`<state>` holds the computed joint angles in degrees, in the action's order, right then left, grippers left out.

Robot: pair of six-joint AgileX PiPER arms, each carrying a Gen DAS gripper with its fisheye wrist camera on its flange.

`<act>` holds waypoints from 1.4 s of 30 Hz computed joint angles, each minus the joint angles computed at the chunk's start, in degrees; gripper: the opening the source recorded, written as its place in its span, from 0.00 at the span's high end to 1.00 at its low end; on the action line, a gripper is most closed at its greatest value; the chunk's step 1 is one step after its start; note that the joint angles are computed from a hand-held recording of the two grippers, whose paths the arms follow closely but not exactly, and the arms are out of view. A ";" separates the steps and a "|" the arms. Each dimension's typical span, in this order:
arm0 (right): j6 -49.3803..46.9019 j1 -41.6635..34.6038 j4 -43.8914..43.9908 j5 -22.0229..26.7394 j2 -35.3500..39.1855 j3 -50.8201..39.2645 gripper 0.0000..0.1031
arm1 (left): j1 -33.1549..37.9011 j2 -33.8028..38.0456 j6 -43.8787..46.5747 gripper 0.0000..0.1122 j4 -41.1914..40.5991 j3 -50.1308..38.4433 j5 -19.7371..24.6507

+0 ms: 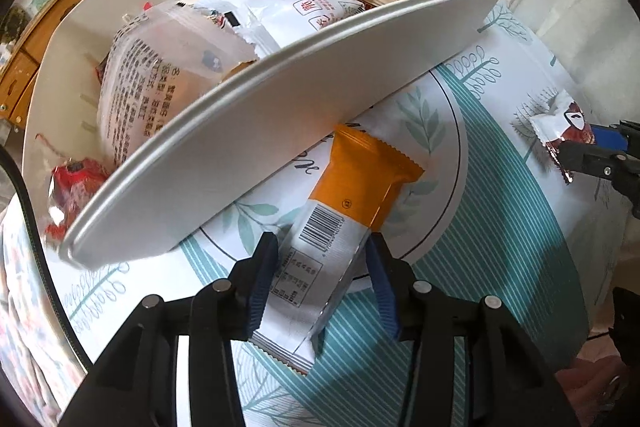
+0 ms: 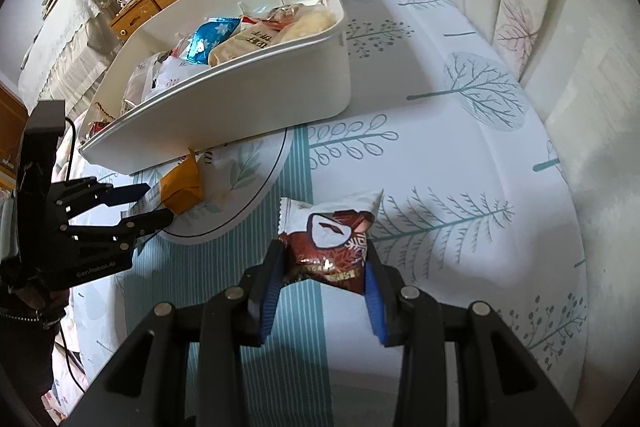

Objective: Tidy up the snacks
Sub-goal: 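Carry both held snacks over the white tray and open both tools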

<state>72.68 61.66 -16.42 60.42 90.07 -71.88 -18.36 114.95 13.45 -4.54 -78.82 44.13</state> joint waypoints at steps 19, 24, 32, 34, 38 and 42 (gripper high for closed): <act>-18.66 -5.01 6.33 3.60 -1.20 -7.94 0.64 | -4.86 -10.74 -18.86 0.69 -2.25 9.36 1.02; -25.15 -6.18 7.77 5.44 0.52 -13.53 0.64 | -5.40 -16.09 -19.50 0.69 -4.88 8.23 3.16; -31.78 -8.72 9.58 6.90 4.80 -22.65 0.64 | -2.48 -17.25 -20.16 0.68 -6.13 -1.10 9.26; -32.64 -9.39 9.67 7.20 6.51 -25.77 0.64 | -0.96 -16.38 -19.99 0.68 -6.64 -4.26 10.63; -33.36 -10.84 9.80 7.86 10.17 -32.06 0.63 | 1.01 -14.06 -20.93 0.68 -5.55 -9.45 10.78; -33.38 -12.36 9.70 8.99 14.58 -38.88 0.63 | 3.86 -9.95 -21.17 0.68 -6.38 -16.02 11.38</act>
